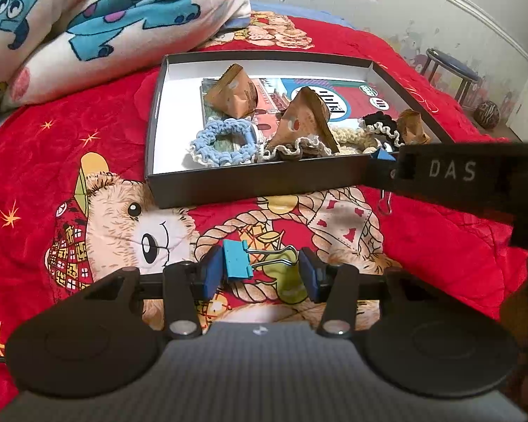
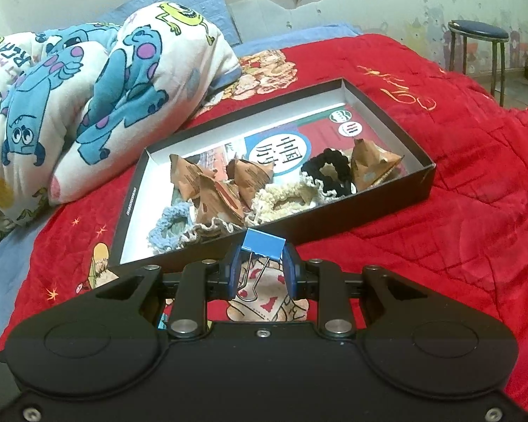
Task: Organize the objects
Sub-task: 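Lift both blue binder clips off the bedspread and carry them over the box lid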
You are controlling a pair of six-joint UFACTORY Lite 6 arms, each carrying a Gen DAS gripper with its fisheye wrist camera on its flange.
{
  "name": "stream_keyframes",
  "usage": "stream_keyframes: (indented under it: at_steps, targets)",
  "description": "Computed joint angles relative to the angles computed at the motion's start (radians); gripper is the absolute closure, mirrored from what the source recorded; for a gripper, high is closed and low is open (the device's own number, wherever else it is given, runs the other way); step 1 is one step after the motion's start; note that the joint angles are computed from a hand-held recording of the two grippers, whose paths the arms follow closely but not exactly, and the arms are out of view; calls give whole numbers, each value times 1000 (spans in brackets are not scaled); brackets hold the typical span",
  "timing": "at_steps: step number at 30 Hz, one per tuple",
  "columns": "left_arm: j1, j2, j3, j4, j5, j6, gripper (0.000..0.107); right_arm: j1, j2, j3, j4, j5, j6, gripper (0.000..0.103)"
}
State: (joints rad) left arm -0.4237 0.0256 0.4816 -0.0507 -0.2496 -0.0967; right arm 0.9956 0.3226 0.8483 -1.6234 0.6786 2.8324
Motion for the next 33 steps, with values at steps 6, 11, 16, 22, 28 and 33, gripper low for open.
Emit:
stream_keyframes:
  at_steps: [6, 11, 16, 22, 28, 33]
  targets:
    - [2, 1, 1, 8, -2, -7, 56, -9, -15, 0, -22, 7, 3, 78]
    - [3, -5, 3, 5, 4, -5, 56, -20, -30, -3, -45, 13, 2, 78]
    - [4, -15, 3, -3, 9, -1, 56, -38, -52, -13, -81, -3, 29, 78]
    - [42, -50, -6, 115, -2, -129, 56, -87, -126, -97, -308, -60, 279, 78]
    - [68, -83, -18, 175, -29, -184, 56, -110, -147, -112, -346, -67, 305, 78]
    - [77, -115, -40, 208, -78, -206, 56, -121, -167, -116, -380, -69, 302, 78]
